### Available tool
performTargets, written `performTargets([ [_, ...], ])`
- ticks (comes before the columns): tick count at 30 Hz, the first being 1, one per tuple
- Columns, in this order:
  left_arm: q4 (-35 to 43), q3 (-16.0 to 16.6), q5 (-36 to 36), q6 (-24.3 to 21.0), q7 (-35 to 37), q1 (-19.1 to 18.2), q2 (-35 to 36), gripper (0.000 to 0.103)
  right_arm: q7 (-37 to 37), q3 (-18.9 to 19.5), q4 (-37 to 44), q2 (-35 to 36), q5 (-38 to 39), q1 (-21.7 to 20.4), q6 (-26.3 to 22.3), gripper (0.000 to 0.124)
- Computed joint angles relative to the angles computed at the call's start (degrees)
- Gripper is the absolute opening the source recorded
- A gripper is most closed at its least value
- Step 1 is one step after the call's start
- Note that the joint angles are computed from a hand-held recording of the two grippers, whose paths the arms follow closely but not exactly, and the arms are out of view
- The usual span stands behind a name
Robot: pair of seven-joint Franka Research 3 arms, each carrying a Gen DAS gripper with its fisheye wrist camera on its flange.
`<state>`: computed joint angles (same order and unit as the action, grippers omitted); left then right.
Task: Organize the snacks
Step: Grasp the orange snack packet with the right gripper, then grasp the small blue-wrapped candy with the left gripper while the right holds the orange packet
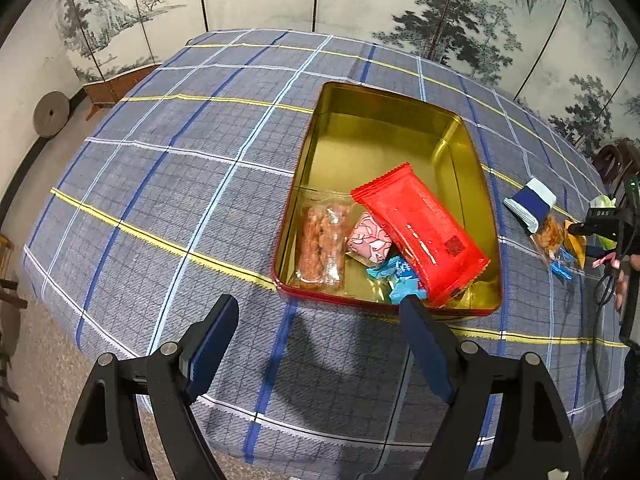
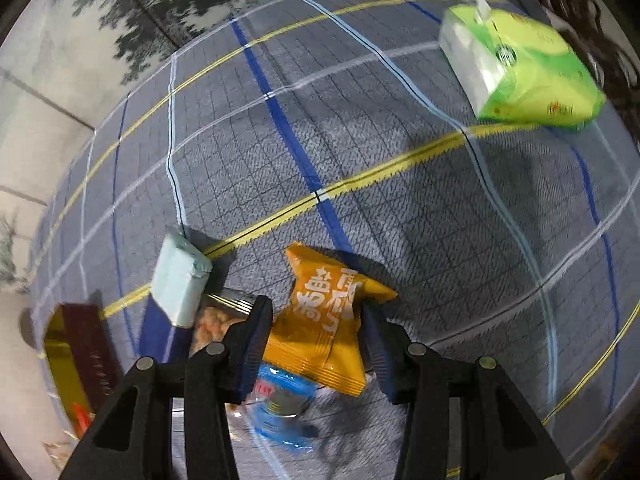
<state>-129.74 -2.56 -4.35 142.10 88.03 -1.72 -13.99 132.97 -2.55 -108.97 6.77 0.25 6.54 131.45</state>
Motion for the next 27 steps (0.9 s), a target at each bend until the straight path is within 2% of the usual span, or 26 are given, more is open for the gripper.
performTargets([
  [3,0.3,-0.3,0.0,0.1,0.1,-0.4,0.1,0.08,-2.2,0.1,-0.2,0.2,-2.4,0.3,0.0,0.042],
  [7,0.9,-1.0,-0.1,1.0,0.6,-1.4,0.2,0.08,-6.6,0.2,-3.5,-1.6,-5.0,0.5,4.5,0.041],
  [14,2.2,-2.9,0.0,2.8,3.1,-4.4,1.3,0.08,-18.2,1.2,-17.5,-8.9,-12.0,-0.2,22.6,0.038],
  [17,2.2,-3.8,-0.5,5.5,4.4,-6.2,2.1,0.08,-21.9,1.8,-21.9,-11.6,-12.7,-1.0,26.8,0.036],
  [20,1.2,-4.5,-2.6,10.9,5.8,-8.5,3.4,0.08,-23.0,2.9,-24.7,-13.5,-15.7,-2.6,29.6,0.035],
  [23,1.9,-5.4,-4.1,12.7,8.8,-10.8,5.7,0.08,-26.9,2.9,-26.9,-14.9,-14.1,-3.3,31.6,0.035],
  [27,3.5,-6.6,-9.0,14.2,16.3,-13.6,8.5,0.08,-32.4,2.9,-29.5,-17.0,-13.3,-5.0,33.4,0.034],
])
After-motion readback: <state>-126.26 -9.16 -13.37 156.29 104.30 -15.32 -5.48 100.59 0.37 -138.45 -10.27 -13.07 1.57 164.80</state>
